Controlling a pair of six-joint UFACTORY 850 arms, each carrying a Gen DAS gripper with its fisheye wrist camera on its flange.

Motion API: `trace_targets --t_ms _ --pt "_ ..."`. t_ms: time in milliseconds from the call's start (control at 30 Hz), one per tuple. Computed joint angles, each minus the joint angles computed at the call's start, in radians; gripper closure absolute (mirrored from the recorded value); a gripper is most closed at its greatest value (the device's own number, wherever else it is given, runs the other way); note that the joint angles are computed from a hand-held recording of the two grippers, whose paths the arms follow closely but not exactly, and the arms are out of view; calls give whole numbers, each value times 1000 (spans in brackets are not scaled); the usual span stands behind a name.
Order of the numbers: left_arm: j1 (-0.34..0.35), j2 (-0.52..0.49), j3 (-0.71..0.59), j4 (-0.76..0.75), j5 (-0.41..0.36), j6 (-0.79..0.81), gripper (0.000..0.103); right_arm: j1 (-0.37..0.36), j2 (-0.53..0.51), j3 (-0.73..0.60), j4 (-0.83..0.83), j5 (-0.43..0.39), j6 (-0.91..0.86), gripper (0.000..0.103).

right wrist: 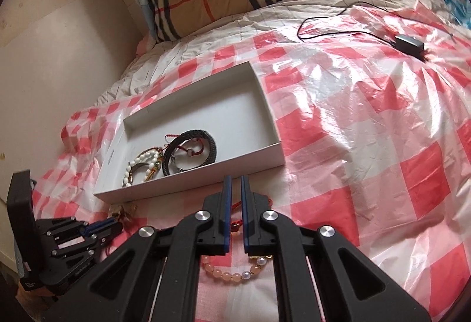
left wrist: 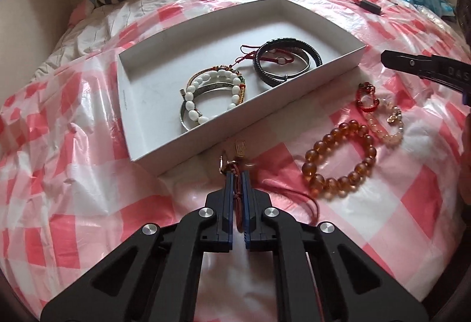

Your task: Organize jewelry

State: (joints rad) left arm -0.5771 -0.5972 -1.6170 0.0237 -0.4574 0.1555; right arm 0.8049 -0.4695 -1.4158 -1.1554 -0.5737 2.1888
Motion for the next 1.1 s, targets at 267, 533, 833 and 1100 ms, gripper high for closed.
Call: trace_targets --t_ms 267,533,833,1100 --pt "38 47 48 -162 3 159 98 -18 -11 -6 103 32 -75 50" --pt "11 14 20 -21 16 20 69 -31 -171 -221 422 -107 -534 52" --pt "-9 -19 -6 77 7 -51 88 -14 -87 -106 199 -3 -290 99" --pt "19 34 30 -178 43 146 98 -6 -5 2 -86 51 83 99"
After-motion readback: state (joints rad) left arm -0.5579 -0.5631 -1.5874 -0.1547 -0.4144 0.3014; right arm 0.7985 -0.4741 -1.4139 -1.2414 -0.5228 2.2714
